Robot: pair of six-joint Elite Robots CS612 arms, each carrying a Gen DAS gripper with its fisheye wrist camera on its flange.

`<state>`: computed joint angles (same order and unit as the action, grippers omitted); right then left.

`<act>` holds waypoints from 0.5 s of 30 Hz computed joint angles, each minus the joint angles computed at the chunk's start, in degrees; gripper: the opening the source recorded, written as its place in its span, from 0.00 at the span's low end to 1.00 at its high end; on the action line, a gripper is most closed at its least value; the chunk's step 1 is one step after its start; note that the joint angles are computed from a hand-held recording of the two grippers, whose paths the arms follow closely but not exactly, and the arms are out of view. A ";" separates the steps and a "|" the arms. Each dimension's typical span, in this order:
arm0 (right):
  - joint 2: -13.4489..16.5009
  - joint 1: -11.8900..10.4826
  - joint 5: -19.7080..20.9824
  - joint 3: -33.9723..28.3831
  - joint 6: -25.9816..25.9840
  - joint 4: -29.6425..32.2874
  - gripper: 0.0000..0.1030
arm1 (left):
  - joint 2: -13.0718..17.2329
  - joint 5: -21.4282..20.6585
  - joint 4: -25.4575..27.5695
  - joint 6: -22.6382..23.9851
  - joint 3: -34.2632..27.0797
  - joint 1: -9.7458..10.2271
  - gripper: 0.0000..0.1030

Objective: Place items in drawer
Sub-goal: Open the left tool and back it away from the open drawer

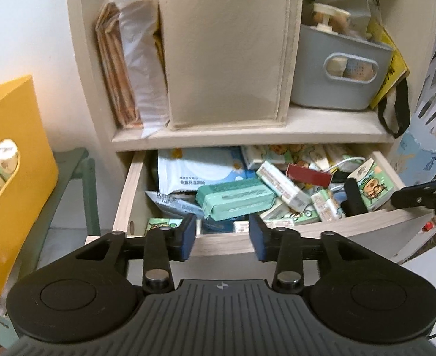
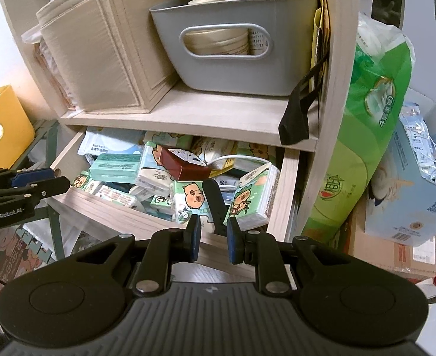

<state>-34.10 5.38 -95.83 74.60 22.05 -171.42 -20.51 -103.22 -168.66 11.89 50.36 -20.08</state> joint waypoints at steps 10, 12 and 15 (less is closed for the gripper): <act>-1.56 0.89 -0.55 2.62 1.89 -0.04 0.22 | -1.12 -1.61 2.22 1.41 1.99 0.94 0.50; -1.96 0.94 -0.07 3.23 2.46 0.11 0.22 | -1.55 -2.04 3.29 1.44 2.45 1.09 0.50; -2.44 1.20 0.04 3.78 2.44 0.88 0.22 | -2.29 -2.77 4.63 1.51 3.40 1.28 0.50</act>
<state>-36.54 6.58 -95.80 78.38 24.48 -170.54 -22.81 -105.99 -164.03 13.40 53.76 -18.79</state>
